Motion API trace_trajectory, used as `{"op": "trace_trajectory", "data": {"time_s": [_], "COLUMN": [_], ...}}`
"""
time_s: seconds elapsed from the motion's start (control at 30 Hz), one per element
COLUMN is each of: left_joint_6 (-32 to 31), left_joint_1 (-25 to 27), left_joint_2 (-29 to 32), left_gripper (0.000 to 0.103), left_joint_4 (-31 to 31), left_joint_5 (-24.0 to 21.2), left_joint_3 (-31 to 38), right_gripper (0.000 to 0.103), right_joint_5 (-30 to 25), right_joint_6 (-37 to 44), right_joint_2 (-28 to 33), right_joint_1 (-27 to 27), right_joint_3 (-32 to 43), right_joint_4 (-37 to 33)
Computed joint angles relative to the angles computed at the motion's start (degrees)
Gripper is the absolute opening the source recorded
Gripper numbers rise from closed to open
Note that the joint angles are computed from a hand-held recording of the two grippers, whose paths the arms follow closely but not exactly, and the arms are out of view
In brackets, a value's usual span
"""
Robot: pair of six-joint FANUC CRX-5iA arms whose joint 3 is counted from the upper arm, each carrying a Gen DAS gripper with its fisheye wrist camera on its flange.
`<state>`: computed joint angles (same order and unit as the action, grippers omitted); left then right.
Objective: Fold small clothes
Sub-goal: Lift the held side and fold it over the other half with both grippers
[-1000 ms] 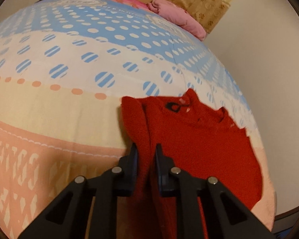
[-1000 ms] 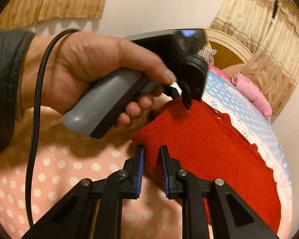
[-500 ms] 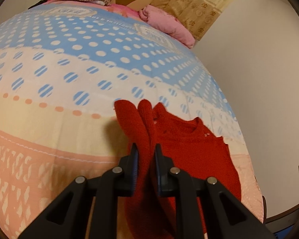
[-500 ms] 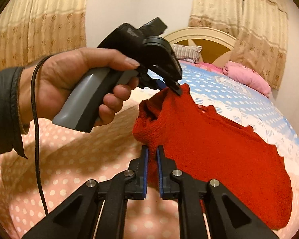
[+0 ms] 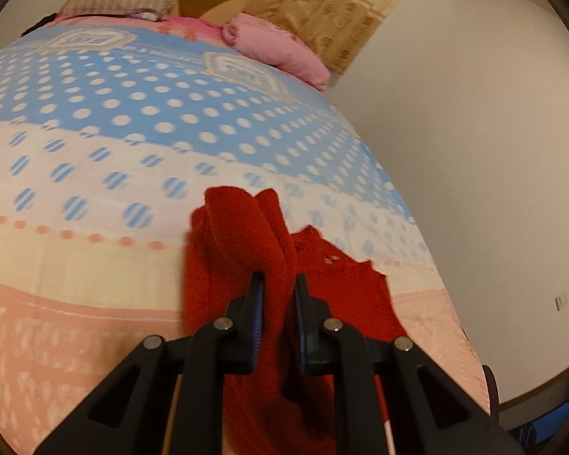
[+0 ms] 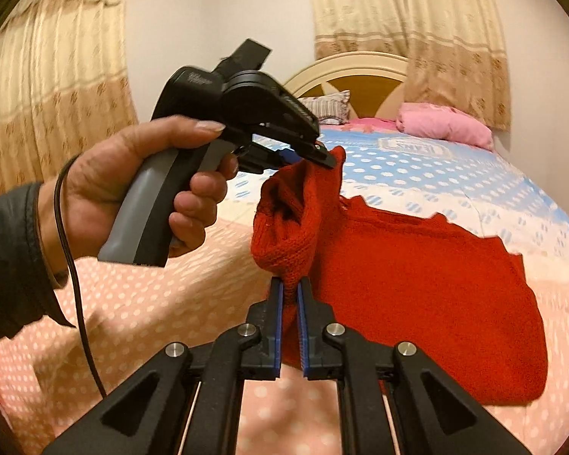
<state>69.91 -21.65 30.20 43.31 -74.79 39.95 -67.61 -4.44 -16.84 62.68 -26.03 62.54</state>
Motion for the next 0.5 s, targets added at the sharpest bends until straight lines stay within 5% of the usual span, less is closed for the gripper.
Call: {"op": "trace_trajectory", "data": {"time_s": [0.5], "left_joint_6": [1.5], "left_joint_1": [-6.6], "left_joint_2": [2.9], "left_gripper": [0.016], "left_joint_4": [-1.2], "left_joint_5": [-1.5], "left_joint_3": [6.1], "right_gripper": [0.006], "right_joint_5": [-7.8], "right_joint_6": [-13.9], "right_joint_2": [-9.7], "right_joint_1": [5.3], "right_joint_3": [-8.2], "right_joint_4": [2.3]}}
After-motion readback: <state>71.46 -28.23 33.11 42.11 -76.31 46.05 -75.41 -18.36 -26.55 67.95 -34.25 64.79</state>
